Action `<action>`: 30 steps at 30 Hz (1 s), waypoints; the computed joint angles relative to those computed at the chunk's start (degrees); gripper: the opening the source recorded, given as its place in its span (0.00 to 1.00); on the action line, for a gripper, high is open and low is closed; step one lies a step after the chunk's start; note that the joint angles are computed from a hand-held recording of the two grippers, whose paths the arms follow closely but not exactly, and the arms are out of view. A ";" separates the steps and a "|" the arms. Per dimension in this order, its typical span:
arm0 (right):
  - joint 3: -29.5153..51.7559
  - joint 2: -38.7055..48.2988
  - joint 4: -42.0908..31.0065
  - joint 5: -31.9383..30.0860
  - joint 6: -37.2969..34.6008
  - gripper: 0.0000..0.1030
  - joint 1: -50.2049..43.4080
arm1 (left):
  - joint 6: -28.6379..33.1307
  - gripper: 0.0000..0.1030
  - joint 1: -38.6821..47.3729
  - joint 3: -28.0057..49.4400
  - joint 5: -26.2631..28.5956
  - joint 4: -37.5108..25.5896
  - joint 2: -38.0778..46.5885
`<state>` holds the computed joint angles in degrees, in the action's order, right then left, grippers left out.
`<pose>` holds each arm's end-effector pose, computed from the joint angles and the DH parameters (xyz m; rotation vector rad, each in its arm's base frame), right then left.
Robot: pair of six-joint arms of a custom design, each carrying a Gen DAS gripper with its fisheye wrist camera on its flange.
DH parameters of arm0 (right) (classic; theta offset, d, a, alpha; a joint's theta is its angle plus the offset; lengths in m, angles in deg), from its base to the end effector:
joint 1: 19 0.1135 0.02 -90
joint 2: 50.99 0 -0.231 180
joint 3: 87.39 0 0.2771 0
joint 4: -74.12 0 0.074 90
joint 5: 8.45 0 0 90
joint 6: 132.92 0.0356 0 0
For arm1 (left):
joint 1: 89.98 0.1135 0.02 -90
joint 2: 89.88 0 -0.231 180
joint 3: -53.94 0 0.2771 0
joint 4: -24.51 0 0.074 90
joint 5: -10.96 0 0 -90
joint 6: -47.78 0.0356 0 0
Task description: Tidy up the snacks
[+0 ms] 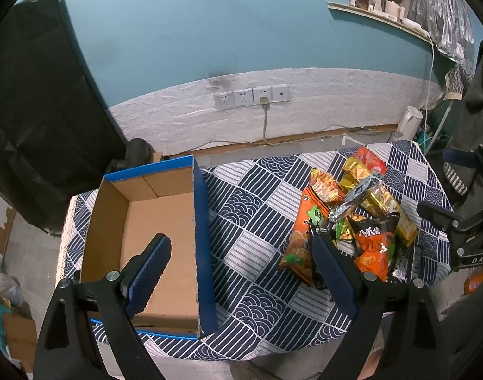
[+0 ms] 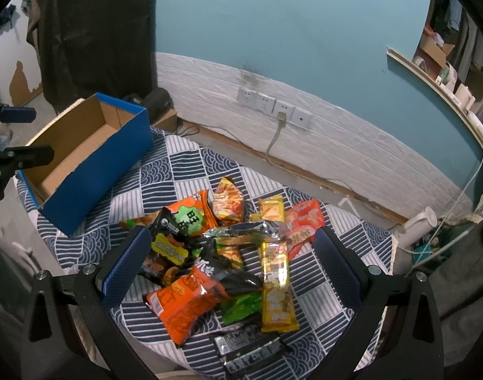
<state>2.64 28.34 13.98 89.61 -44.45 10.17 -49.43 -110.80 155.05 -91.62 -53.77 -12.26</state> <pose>0.2823 0.1519 0.3090 -0.5803 2.3523 0.0481 0.2713 -0.0949 0.3607 0.2089 2.4866 0.0751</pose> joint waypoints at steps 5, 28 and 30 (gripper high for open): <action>-0.19 0.07 -0.07 0.11 -0.05 0.98 -0.01 | 0.07 0.90 -0.52 0.02 -0.24 -0.06 0.25; -0.56 -0.22 -0.28 0.02 -0.18 0.98 -0.26 | 0.03 0.90 -0.86 -0.40 -0.40 0.05 0.10; -0.52 -0.18 -0.31 0.04 -0.20 0.98 -0.26 | 0.07 0.90 -0.99 -0.93 -0.45 0.12 -0.26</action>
<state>2.11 28.17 13.67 89.65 -44.65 9.91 -49.36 -111.78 154.12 -92.07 -53.65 -12.52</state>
